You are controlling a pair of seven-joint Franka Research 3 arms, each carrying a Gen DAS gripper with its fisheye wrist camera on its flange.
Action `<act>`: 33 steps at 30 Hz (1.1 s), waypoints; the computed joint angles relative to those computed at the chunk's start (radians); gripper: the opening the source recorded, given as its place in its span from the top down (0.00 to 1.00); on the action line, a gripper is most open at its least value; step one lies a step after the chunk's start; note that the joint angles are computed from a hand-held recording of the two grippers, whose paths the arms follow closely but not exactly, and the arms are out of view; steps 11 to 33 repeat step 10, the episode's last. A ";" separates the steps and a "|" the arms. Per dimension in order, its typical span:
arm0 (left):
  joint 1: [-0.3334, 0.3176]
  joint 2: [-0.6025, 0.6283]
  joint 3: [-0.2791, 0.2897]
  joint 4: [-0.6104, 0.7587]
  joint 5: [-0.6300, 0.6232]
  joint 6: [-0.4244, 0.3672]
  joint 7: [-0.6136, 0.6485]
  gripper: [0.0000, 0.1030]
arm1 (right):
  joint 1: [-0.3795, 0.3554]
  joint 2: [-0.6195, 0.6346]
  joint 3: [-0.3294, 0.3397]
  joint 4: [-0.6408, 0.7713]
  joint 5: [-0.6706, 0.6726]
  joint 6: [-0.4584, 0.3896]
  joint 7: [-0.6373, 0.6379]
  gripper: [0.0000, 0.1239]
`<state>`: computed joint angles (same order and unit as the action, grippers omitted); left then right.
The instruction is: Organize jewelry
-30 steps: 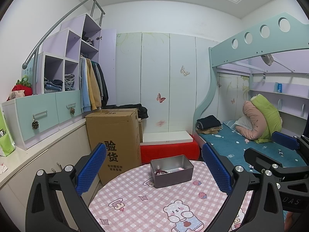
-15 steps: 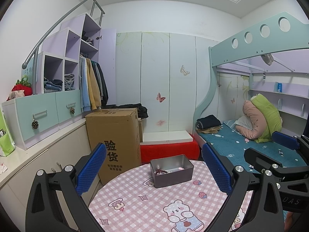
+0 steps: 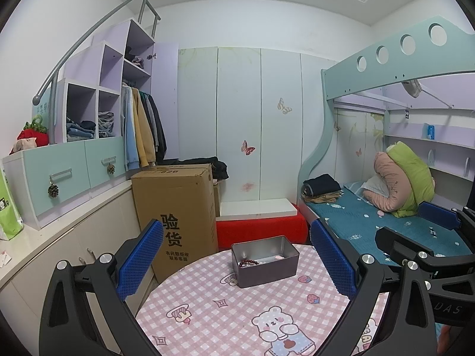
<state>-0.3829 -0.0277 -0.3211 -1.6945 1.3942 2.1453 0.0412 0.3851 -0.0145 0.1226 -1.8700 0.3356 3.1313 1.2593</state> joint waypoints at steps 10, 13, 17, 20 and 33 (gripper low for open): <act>0.008 0.016 0.016 0.006 -0.021 0.021 0.023 0.07 | -0.004 0.025 -0.002 0.017 -0.046 -0.022 0.051 0.31; 0.008 0.016 0.016 0.006 -0.021 0.021 0.023 0.07 | -0.004 0.025 -0.002 0.017 -0.046 -0.022 0.051 0.31; 0.008 0.016 0.016 0.006 -0.021 0.021 0.023 0.07 | -0.004 0.025 -0.002 0.017 -0.046 -0.022 0.051 0.31; 0.008 0.016 0.016 0.006 -0.021 0.021 0.023 0.07 | -0.004 0.025 -0.002 0.017 -0.046 -0.022 0.051 0.31; 0.008 0.016 0.016 0.006 -0.021 0.021 0.023 0.07 | -0.004 0.025 -0.002 0.017 -0.046 -0.022 0.051 0.31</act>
